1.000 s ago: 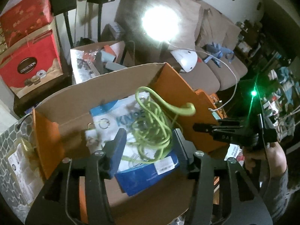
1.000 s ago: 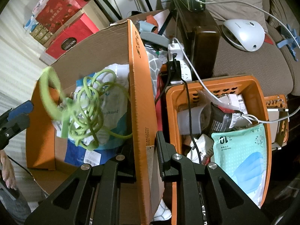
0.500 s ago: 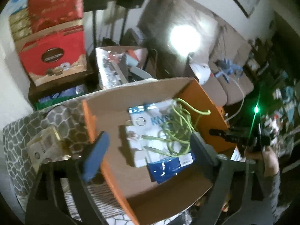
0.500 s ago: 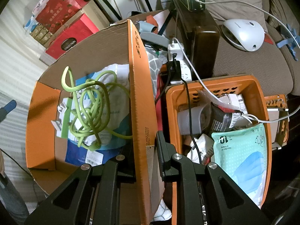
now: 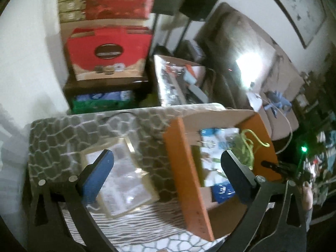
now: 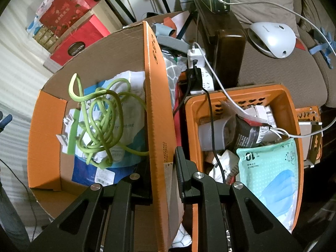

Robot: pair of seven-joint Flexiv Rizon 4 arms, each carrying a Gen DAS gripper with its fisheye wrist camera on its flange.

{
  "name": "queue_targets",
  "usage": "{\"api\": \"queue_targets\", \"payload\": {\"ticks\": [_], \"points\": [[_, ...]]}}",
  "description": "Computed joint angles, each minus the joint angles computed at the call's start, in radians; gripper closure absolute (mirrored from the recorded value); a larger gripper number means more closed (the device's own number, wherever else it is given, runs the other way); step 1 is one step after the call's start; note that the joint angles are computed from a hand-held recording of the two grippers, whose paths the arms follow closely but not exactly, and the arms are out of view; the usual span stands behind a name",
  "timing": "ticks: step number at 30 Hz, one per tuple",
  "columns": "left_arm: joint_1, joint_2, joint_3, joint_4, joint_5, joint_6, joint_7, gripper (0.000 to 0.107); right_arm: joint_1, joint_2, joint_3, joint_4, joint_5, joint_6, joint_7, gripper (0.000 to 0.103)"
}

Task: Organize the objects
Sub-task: 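Move left gripper out of the box to the gold foil package, then close left gripper on the gold foil package edge and lift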

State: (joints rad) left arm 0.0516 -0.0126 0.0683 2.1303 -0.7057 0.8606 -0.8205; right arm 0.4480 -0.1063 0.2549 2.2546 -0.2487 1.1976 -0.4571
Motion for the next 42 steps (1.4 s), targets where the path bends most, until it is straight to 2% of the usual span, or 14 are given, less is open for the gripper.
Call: {"api": "queue_targets", "payload": {"ticks": [12,15,19,23,30,34,37,39,41,42], "points": [[0.077,-0.128,0.001,-0.062,0.026,0.021,-0.07,0.005,0.003,-0.009,0.002,-0.005,0.0,-0.02,-0.001,0.086],[0.086,-0.151,0.0,-0.06,0.065,0.031,-0.081,0.005,0.005,-0.021,0.002,0.0,0.011,-0.008,-0.002,0.086],[0.097,-0.166,0.008,-0.044,0.137,0.037,-0.1,0.011,0.007,-0.021,-0.004,0.015,-0.001,0.018,0.02,0.086],[0.112,-0.171,0.016,-0.012,0.186,0.022,-0.104,0.022,0.006,-0.016,-0.002,0.011,0.002,0.006,0.013,0.086],[0.134,-0.171,0.013,0.038,0.149,-0.023,-0.085,0.024,0.004,-0.007,-0.001,0.006,0.0,-0.011,0.01,0.086],[0.135,-0.176,0.012,0.045,0.144,-0.042,-0.093,0.037,0.003,0.002,-0.002,0.008,-0.008,-0.01,0.014,0.086],[0.133,-0.167,0.006,0.056,0.112,-0.039,-0.07,0.051,0.002,0.009,-0.002,0.004,-0.013,-0.021,0.011,0.087],[0.125,-0.159,0.005,0.068,0.107,-0.002,-0.064,0.06,0.0,0.012,-0.002,0.002,-0.016,-0.026,0.01,0.087],[0.121,-0.151,0.004,0.077,0.093,0.025,-0.051,0.076,0.0,0.013,0.0,0.002,-0.015,-0.027,0.007,0.087],[0.121,-0.149,0.004,0.078,0.086,0.027,-0.047,0.078,0.0,0.013,0.0,0.001,-0.016,-0.028,0.006,0.087]]}}
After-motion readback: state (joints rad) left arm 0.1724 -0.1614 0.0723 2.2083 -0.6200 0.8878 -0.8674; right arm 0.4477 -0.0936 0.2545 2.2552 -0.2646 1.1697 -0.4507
